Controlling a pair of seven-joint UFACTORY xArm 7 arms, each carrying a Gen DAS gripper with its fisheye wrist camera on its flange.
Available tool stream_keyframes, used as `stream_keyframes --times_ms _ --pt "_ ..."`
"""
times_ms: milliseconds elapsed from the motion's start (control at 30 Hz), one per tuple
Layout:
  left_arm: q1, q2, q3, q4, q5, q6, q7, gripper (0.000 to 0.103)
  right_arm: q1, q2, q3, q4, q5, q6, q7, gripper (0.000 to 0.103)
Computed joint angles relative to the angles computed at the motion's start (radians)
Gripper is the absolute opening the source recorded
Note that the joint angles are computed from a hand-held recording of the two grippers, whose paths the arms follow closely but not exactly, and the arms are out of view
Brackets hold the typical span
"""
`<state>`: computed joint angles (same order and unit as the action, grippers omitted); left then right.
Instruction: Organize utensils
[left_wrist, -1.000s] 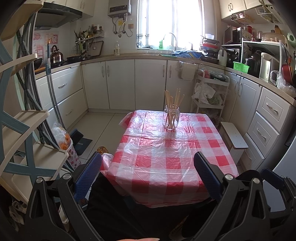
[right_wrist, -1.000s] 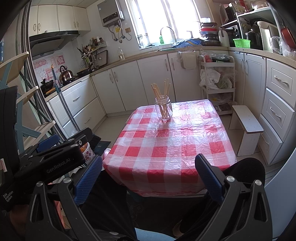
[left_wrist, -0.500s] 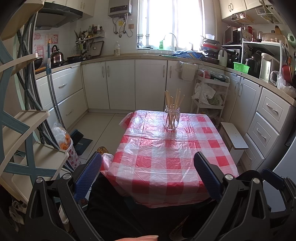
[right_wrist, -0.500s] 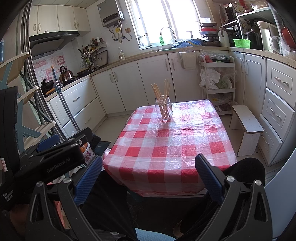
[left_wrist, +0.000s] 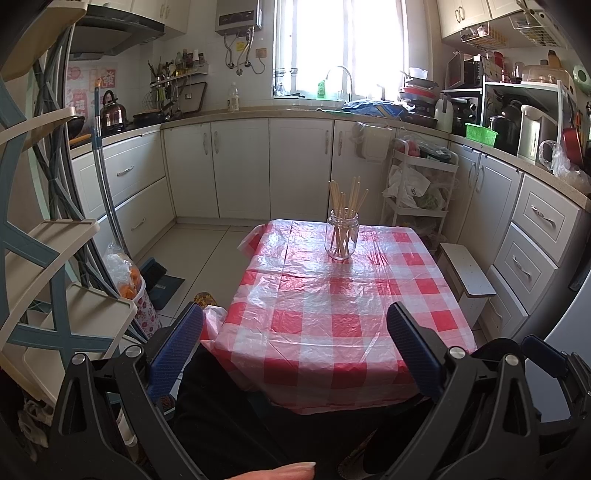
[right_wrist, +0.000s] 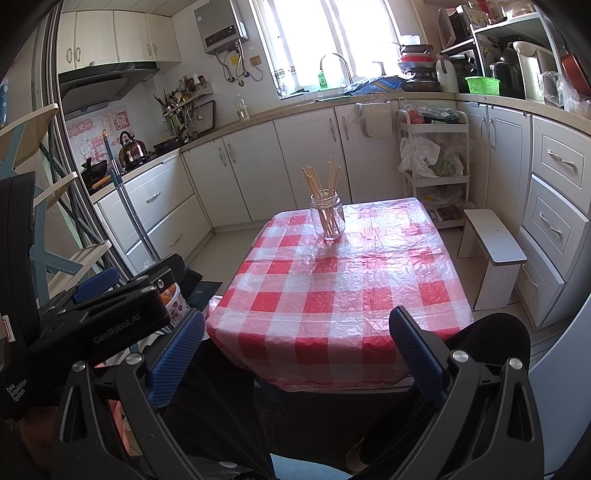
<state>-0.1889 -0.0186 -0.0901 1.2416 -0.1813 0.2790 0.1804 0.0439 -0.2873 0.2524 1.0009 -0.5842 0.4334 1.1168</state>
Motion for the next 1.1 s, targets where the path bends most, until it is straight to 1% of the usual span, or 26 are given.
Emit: stream_keyframes --times_ms 800,1100 --pt "-0.001 -0.002 -0.001 -0.003 0.007 -0.005 -0.007 0.096 0.0 0.001 0.001 0.0 -0.005 0.0 0.006 0.096" --pt "0.003 0.007 0.001 0.017 -0.008 0.003 0.011 0.096 0.001 0.001 0.001 -0.001 -0.007 -0.001 0.007 0.096"
